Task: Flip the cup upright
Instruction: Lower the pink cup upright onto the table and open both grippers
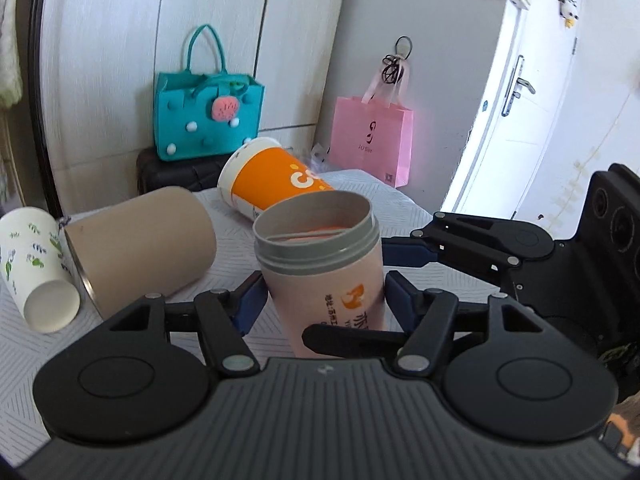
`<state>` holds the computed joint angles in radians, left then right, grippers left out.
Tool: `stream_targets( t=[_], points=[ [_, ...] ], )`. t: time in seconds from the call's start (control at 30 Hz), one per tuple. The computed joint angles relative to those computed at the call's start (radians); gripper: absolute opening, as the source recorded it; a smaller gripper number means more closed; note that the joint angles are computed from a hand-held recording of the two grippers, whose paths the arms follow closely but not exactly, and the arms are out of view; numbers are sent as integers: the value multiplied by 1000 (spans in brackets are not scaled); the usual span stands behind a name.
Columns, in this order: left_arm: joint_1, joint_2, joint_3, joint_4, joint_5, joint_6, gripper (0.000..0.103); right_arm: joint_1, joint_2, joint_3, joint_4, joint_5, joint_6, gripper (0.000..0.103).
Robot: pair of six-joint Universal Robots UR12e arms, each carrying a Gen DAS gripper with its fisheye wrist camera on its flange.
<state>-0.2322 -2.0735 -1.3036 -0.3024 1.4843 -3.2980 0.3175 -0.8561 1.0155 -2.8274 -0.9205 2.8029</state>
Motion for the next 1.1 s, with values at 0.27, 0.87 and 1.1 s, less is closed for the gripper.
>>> stream_targets(
  t=[0.27, 0.87, 1.1],
  points=[
    [-13, -3, 3, -9, -34, -1, 71, 5, -41, 52, 9, -50, -55, 72],
    [-80, 111, -151, 39, 294, -143, 91, 18, -153, 228, -123, -246, 40, 91],
    [-131, 148, -183, -1, 467, -184, 95, 18, -215, 307, -179, -250, 78, 91]
  ],
)
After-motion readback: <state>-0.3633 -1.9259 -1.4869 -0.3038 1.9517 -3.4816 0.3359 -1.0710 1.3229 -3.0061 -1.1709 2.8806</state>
